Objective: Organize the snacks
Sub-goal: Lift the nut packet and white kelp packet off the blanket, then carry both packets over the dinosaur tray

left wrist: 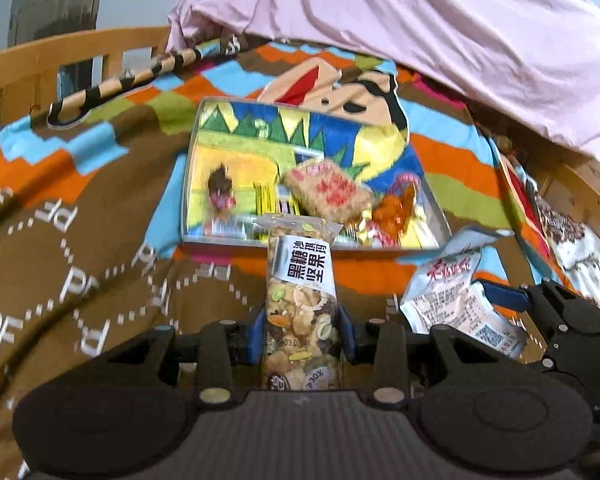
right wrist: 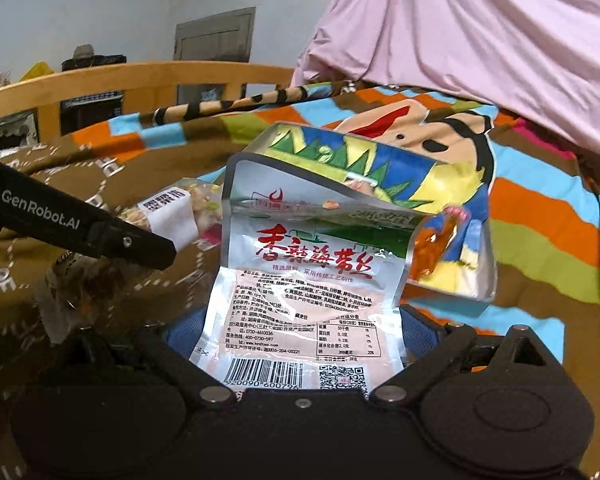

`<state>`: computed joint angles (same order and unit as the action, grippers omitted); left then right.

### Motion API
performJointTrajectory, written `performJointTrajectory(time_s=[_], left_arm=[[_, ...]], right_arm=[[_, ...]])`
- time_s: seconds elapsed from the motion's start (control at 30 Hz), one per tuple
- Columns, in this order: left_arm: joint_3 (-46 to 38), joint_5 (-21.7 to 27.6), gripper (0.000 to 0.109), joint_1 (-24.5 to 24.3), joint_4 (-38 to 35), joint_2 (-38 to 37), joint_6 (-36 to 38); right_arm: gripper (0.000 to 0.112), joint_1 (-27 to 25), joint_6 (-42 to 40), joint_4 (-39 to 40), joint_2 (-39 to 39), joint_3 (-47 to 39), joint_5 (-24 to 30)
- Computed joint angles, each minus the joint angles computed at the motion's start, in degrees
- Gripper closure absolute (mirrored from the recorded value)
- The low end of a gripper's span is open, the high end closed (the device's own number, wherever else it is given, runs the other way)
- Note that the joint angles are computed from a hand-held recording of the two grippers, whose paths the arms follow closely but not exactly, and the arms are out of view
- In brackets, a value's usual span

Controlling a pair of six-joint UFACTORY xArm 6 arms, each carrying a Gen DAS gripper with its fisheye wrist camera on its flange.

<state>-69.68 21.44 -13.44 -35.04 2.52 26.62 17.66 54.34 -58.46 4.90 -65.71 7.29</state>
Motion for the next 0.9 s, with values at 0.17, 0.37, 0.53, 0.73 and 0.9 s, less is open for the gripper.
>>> performJointTrajectory(time_s=[0.17, 0.37, 0.53, 0.73, 0.9], left_arm=[[-4.32, -5.59, 0.068, -0.61, 2.04, 5.03, -1.06], [-13.91, -8.02, 0.068, -0.10, 5.12, 13.66, -3.52], [-23.25, -7.30, 0.068, 0.27, 7.03, 21.61, -5.03], [-33.37, -5.57, 0.068, 0.59, 8.44, 29.61, -8.06], [-41.13, -4.17, 0.068, 0.66, 9.97, 35.27, -10.99]], right_arm=[[0.015, -0.47, -14.24, 15.92, 4.21, -4.11, -0.09], [0.015, -1.45, -18.93, 19.74, 12.10, -14.77, 0.32], [0.015, -2.15, -25.33, 24.38, 20.19, -26.01, 2.23], [0.015, -2.51, -33.11, 30.17, 27.51, -36.68, 5.08], [0.015, -2.75, -34.89, 31.68, 31.60, -43.02, 7.38]])
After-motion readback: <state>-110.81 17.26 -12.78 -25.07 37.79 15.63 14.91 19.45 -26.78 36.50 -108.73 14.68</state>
